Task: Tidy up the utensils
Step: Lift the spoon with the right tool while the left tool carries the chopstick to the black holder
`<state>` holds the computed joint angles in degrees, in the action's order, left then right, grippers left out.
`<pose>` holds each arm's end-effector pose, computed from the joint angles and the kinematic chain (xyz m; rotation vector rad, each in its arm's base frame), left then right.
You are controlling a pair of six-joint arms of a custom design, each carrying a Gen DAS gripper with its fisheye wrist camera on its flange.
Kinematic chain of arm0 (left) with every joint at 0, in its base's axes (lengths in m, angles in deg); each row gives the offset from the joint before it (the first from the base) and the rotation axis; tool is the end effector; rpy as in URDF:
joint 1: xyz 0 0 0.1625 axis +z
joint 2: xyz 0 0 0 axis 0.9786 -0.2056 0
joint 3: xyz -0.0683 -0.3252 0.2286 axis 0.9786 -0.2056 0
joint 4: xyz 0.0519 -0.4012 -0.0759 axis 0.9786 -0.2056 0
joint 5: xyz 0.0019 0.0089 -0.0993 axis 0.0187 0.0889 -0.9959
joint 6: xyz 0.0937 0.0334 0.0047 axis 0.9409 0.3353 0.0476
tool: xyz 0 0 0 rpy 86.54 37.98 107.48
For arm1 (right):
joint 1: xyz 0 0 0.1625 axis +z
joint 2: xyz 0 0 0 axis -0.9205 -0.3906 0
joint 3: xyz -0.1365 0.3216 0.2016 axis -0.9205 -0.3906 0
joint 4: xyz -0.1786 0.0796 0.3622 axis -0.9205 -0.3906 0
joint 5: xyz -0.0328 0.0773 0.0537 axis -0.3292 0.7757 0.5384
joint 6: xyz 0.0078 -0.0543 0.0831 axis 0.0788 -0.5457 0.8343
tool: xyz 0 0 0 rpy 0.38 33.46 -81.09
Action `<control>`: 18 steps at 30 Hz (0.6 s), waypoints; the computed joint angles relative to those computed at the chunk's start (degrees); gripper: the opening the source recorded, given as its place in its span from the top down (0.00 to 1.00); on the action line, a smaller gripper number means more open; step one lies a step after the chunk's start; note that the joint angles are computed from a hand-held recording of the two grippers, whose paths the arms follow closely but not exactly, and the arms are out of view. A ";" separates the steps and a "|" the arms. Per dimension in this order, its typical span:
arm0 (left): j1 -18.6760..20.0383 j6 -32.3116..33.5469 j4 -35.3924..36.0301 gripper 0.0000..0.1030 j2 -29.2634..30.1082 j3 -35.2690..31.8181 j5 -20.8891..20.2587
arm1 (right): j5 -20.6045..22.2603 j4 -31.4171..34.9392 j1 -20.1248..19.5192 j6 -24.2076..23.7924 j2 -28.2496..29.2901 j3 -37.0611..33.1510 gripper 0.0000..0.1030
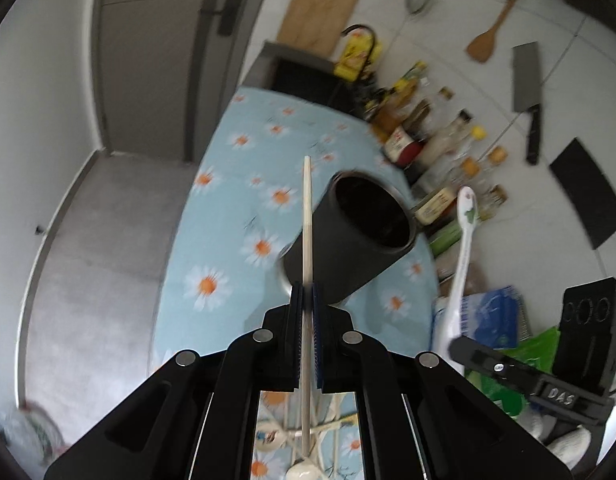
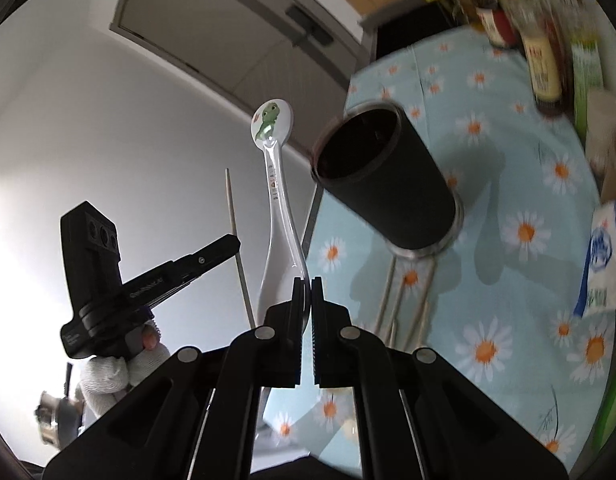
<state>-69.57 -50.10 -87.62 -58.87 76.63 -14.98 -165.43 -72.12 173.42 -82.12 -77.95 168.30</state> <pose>-0.3416 -0.2555 0.2682 -0.0198 2.5134 -0.9664 0.2399 -0.3028 0.3299 -0.5482 2.9311 -0.3546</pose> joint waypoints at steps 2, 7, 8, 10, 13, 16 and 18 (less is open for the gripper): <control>0.75 4.43 -3.29 0.97 0.00 -0.09 1.21 | -0.61 -4.17 1.33 0.55 1.32 -0.18 0.96; 2.65 15.44 -11.16 0.97 1.18 -0.30 3.98 | -0.97 -18.00 2.47 0.60 2.91 2.12 0.96; 3.16 17.24 -13.33 0.97 1.26 -0.08 4.56 | -1.23 -19.39 2.36 0.86 3.81 2.04 0.96; 4.15 22.30 -19.69 0.97 1.22 0.75 5.21 | -1.23 -22.37 1.84 0.95 5.28 2.05 0.96; 5.15 28.58 -25.93 0.97 1.97 0.98 6.35 | -2.60 -26.38 1.88 0.01 6.94 1.86 0.96; 6.47 33.68 -31.33 0.97 3.44 0.33 6.62 | -3.48 -29.70 1.89 -0.37 8.31 1.64 0.96; 6.95 37.69 -35.76 0.97 4.64 0.18 7.93 | -3.20 -32.73 1.35 -0.56 9.32 1.77 0.96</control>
